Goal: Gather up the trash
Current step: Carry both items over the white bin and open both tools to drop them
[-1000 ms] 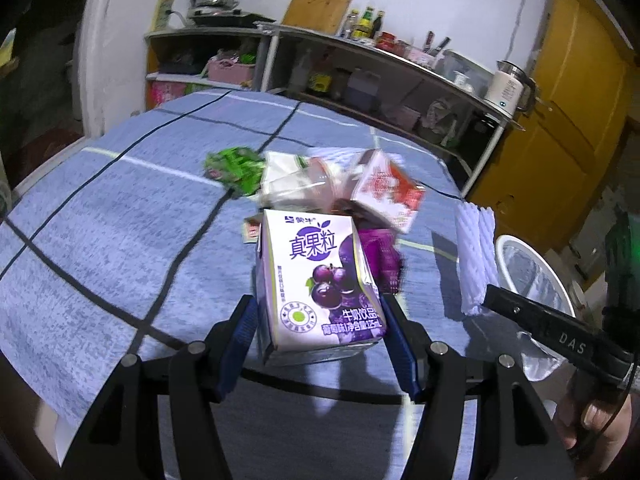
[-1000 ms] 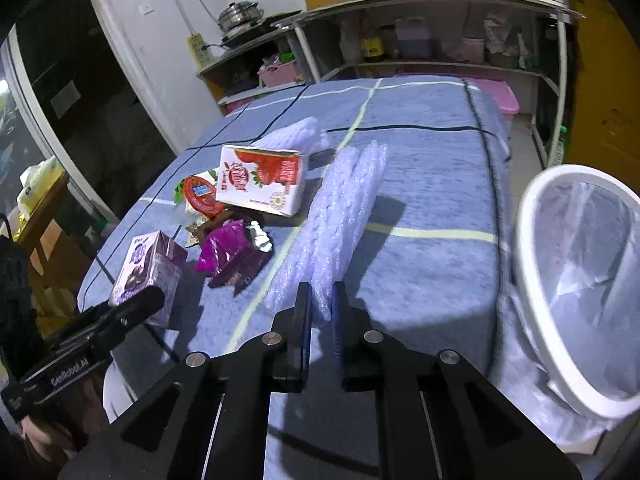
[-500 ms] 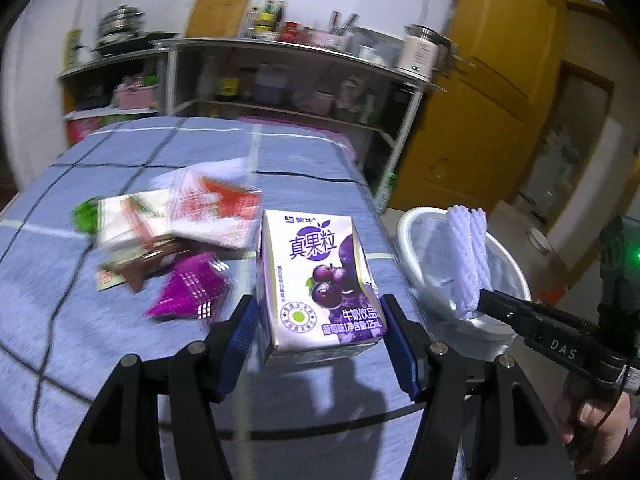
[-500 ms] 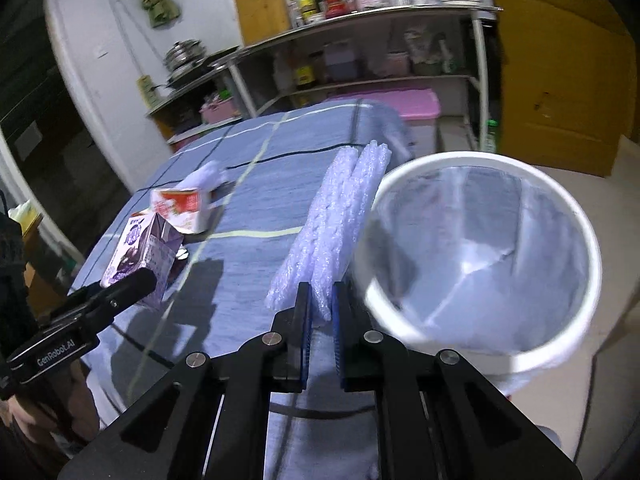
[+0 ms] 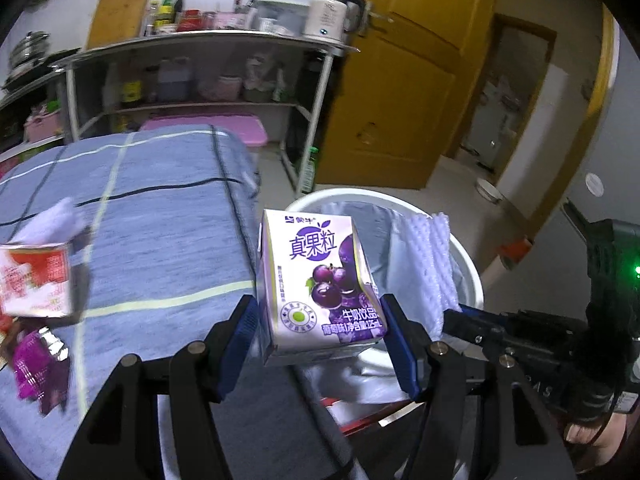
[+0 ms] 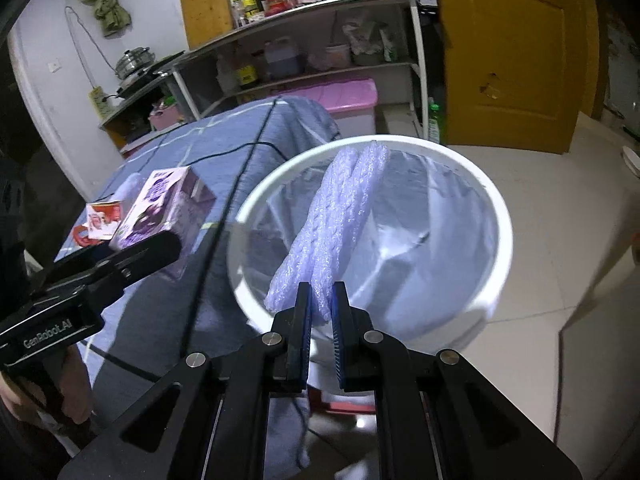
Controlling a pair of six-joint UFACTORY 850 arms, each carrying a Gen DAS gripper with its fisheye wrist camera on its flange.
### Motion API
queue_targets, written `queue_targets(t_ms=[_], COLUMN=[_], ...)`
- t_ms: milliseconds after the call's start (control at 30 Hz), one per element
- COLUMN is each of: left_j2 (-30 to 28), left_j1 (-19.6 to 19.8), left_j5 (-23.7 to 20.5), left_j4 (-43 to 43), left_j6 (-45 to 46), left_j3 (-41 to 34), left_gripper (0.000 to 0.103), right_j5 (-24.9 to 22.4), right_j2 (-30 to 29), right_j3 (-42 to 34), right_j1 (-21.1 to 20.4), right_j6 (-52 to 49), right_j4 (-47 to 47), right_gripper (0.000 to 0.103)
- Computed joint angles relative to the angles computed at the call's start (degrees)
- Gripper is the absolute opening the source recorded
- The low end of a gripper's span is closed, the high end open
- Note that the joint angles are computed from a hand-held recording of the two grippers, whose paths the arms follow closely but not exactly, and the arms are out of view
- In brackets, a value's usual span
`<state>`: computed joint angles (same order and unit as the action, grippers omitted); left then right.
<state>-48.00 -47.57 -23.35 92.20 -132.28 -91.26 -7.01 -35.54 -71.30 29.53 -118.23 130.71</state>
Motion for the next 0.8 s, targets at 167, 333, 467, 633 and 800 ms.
queue_targets(t_ms=[167,333,467,633,800], left_j2=[-2.85,-4.01,-3.92,-2.54,-0.14], left_j1=[0.39,0.67,0.66,0.58,-0.15], left_j5=[3.09,4.08,3.91,3.35,1.49], left_j4=[-4.88,-7.56,-7.29,-3.32,2.13], left_j6=[6.88,10.07,9.29,4.24,-2.29], left_j3=[-4.64,-6.20,-5.92,-3.76,-0.23], left_gripper=[0.064,0.064,0.064,0.064,0.064], right_j5=[0.84,1.29,1.47,1.43,0.08], right_j2=[-0.57,-1.03,-1.16,-0.61,0.88], right_j3=[-0.60,-1.11,-1.33,-0.65,1.14], right_j1=[-0.89,-1.24,-1.22,-1.21,-1.05], right_j6=[15.28,25.96,25.43,13.50,-2.59], right_j4=[-15.39,-25.81,-24.74,-12.57,3.71], right_gripper=[0.011,0.011,0.014,0.025,0.032])
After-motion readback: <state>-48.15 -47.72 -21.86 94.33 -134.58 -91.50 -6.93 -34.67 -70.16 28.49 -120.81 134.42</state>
